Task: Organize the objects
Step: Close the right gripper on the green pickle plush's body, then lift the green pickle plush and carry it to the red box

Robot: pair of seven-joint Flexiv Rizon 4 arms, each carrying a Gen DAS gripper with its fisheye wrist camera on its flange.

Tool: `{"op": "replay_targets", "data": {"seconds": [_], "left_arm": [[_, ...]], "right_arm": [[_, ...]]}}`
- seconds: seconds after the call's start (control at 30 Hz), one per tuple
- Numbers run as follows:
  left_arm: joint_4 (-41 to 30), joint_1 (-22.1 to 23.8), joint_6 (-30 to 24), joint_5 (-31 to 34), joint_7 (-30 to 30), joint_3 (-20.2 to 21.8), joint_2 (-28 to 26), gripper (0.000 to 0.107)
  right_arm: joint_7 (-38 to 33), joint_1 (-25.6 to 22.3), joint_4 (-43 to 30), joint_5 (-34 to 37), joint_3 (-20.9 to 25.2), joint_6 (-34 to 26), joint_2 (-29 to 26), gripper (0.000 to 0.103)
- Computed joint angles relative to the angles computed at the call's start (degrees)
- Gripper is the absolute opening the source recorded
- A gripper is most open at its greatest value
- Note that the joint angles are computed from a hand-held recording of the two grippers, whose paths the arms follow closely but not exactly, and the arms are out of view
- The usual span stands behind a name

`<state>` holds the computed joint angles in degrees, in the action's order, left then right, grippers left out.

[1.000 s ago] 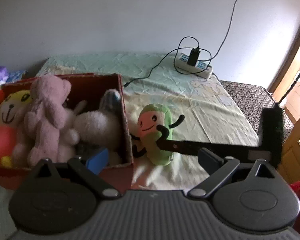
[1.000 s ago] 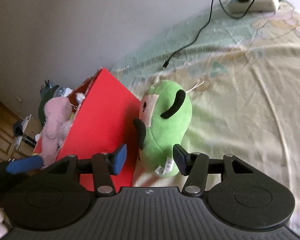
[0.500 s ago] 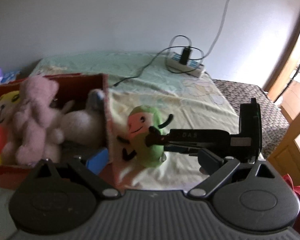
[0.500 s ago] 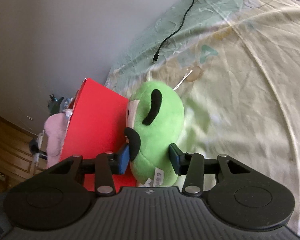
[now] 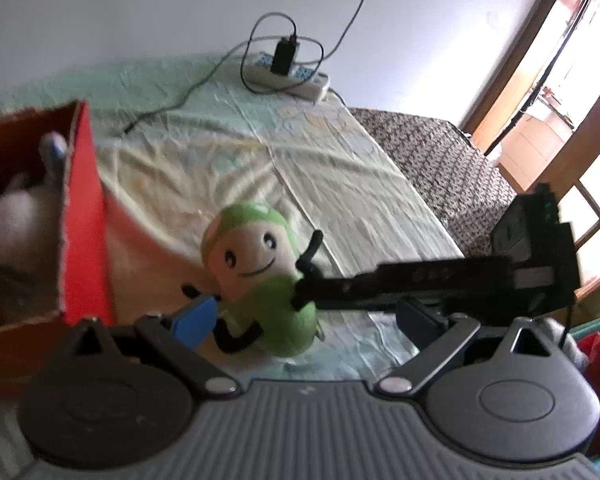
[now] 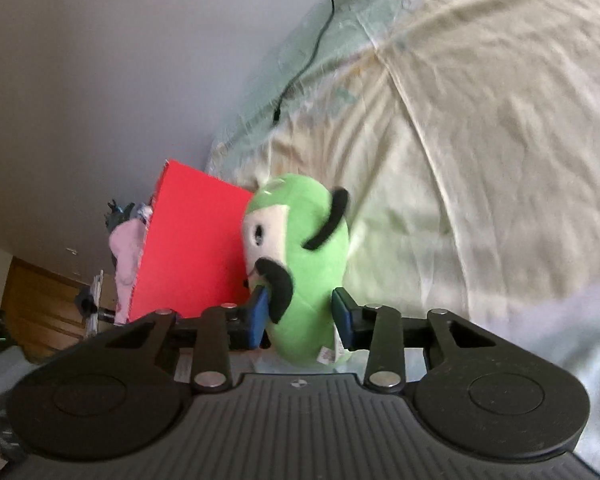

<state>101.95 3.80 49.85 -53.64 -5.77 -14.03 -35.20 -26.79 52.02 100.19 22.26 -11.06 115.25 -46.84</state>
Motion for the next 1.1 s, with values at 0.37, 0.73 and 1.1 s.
{"op": "replay_targets", "data": {"seconds": [0.37, 0.73, 1.1], "left_arm": [[-6.9, -4.3, 6.3, 9.9, -12.2, 1.7, -7.8, 0.088], [-9.9, -3.5, 9.4, 19.5, -19.4, -0.2, -11.0, 0.084], [-4.3, -0.2, 10.3, 17.5, -13.5, -5.2, -7.7, 0.084]], "right_arm": [[0.9, -7.2, -5.7, -4.4, 4.9, -0.8, -3.3, 0.055], [3.0, -16.1, -8.8, -14.8, 14.3, 3.0, -6.8, 0.059], [1.3, -10.2, -3.3, -7.3, 9.6, 5.7, -2.7, 0.056]]}}
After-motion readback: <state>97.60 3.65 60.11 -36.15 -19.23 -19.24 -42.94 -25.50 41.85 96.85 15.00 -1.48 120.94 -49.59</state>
